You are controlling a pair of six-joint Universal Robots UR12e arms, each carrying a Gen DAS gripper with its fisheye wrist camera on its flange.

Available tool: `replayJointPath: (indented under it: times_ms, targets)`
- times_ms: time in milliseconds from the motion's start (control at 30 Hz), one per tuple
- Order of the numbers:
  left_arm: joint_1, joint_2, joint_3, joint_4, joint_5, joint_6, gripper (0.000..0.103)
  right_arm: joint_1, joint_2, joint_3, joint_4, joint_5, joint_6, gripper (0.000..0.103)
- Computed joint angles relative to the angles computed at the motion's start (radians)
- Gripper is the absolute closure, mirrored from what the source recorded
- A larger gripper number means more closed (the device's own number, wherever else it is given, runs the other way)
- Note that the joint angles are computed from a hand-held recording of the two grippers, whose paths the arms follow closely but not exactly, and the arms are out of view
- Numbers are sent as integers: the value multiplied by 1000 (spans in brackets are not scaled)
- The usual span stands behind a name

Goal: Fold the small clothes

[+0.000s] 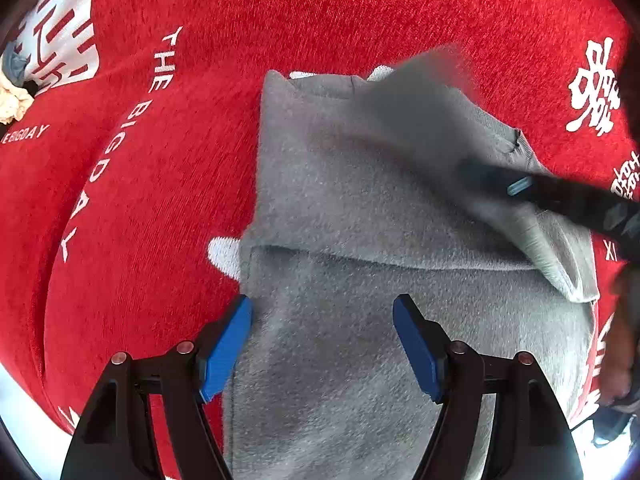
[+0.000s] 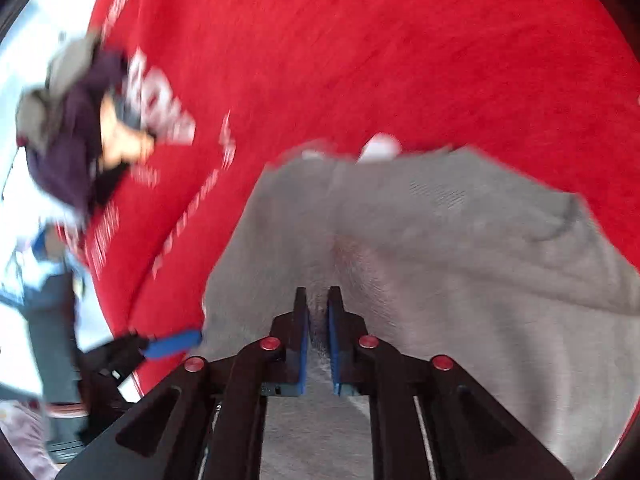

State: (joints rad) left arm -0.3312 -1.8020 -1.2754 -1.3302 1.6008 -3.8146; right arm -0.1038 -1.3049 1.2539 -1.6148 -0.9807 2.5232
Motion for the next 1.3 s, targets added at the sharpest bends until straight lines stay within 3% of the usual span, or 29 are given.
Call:
replayJointPath:
  times_ms: [33, 100, 133, 300, 500, 667, 800, 900, 967, 1000, 1133, 1267, 1300]
  targets:
    - [4, 6, -8, 4, -6, -1, 29, 12, 3, 1, 11, -21, -7, 72]
    - [10, 14, -19, 8, -15, -8, 29, 4, 1, 3, 37, -19, -21, 55]
    - [13, 18, -22, 7, -17, -16, 29, -1, -2, 5, 44, -8, -18, 52]
    - [28, 37, -31, 23, -14, -31, 29, -62, -9, -2, 82, 30, 51, 52]
    - [34, 7, 25, 64, 0, 5, 29, -187, -41, 42, 64, 47, 293, 52]
    - [26, -56, 98, 50, -10, 54, 29, -308, -88, 132, 45, 118, 487, 52]
    - [11, -111, 147, -34, 18, 66, 29, -348, -92, 177, 46, 164, 583, 52]
    - [6, -116, 144, -50, 31, 61, 29, -363, -80, 209, -10, 210, 707, 52]
    - [2, -118, 147, -55, 44, 75, 29, -362, -78, 227, -74, 241, 769, 70]
    - [1, -120, 151, -64, 48, 82, 29, -360, -75, 225, -101, 233, 774, 95]
    - [-13, -124, 150, -67, 81, 130, 29, -353, -82, 208, -166, 156, 733, 96]
    - [-15, -116, 129, -37, 87, 145, 29, -347, -62, 166, -49, 49, 564, 96]
    - [-12, -115, 130, -42, 80, 151, 29, -349, -61, 161, -23, 60, 522, 92]
